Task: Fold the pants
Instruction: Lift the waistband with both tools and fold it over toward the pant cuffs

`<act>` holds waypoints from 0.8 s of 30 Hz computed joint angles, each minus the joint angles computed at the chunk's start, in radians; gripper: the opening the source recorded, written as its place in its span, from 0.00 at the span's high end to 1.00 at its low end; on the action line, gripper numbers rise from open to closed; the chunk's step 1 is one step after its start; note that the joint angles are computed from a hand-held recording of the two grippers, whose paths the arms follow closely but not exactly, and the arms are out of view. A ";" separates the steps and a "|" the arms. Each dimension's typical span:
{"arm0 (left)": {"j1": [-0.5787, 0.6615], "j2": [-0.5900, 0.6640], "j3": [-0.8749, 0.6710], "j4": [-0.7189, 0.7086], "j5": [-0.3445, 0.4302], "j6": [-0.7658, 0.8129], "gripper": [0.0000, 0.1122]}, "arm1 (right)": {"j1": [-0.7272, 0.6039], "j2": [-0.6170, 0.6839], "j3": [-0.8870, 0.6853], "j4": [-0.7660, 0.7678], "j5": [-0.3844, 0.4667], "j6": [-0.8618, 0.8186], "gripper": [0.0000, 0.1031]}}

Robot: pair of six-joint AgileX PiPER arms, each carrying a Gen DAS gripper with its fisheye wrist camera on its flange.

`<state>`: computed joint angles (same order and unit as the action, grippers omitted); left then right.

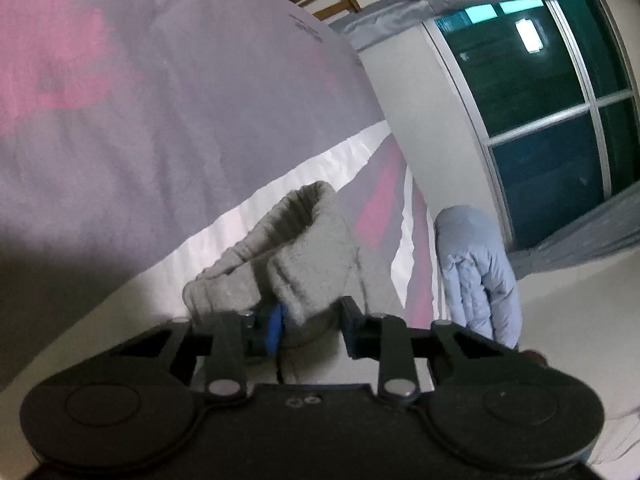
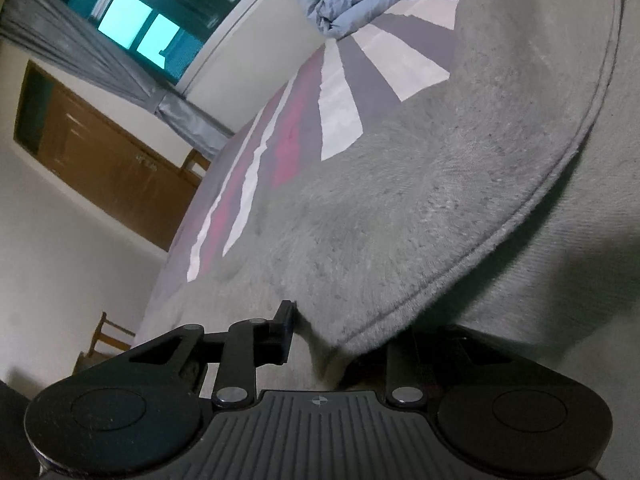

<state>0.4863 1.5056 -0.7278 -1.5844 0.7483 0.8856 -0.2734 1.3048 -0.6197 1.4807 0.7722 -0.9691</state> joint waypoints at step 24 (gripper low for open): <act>-0.161 -0.383 0.047 0.635 -0.269 -0.409 0.47 | -0.505 -0.121 0.038 -0.182 0.383 -0.045 0.54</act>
